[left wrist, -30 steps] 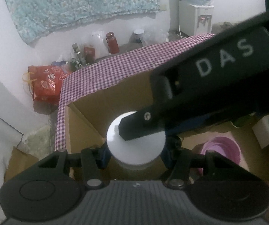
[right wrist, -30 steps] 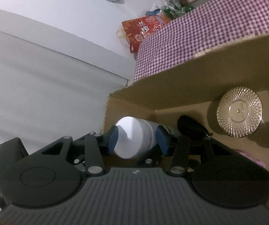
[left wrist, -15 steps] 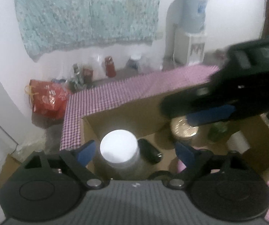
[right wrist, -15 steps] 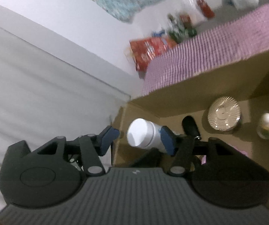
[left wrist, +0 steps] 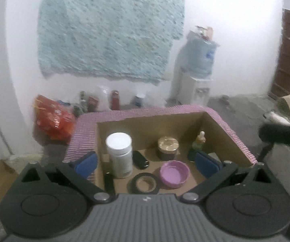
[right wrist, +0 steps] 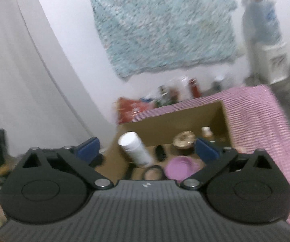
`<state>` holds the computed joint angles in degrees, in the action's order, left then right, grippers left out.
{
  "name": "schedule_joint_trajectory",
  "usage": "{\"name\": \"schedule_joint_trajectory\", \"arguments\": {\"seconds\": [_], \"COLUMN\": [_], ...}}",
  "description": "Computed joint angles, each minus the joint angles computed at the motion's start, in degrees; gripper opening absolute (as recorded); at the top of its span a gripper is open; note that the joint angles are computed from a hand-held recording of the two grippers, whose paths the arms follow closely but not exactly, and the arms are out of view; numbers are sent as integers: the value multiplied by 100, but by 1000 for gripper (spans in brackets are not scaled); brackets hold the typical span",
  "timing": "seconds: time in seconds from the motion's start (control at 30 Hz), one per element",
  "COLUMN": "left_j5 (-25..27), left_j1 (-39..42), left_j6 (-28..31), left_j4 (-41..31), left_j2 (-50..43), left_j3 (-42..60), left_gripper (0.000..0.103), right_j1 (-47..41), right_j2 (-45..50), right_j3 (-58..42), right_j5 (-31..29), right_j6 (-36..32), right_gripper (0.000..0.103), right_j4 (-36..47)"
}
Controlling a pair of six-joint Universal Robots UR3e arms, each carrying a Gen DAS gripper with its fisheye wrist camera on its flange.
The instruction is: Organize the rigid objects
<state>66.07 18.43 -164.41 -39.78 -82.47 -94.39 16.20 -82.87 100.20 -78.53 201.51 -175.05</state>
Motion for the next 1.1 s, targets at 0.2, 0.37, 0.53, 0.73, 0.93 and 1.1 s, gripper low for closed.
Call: {"name": "schedule_joint_trajectory", "arguments": {"seconds": [0.2,0.37,0.53,0.73,0.93,1.1], "left_j5": [286,711,1017,535,704,1160], "left_j1": [-173,-568,-897,-767,-974,-1323], "left_j6": [-221,-316,-194,-509,-392,-374], "left_j4": [40,192,390,229,192,226], "left_j2": [426,533,527,608,570,391], "left_j3": [-534,-796,-910,-957,-943,-817], "left_gripper": [103,103,103,103,103,103], "right_j1": [807,1610,2130,2393,2421,2566], "right_j2": [-303,17,195,182,76,215], "right_j3": [782,492,508,599,694,645], "right_j5": [-1782,-3293,-4284,-5042,-5339,-5719], "right_j6": [-166,-417,-521,-500,-218,-134], "right_gripper": [102,102,102,102,102,102], "right_j4": [-250,-50,-414,-484,-271,-139]}}
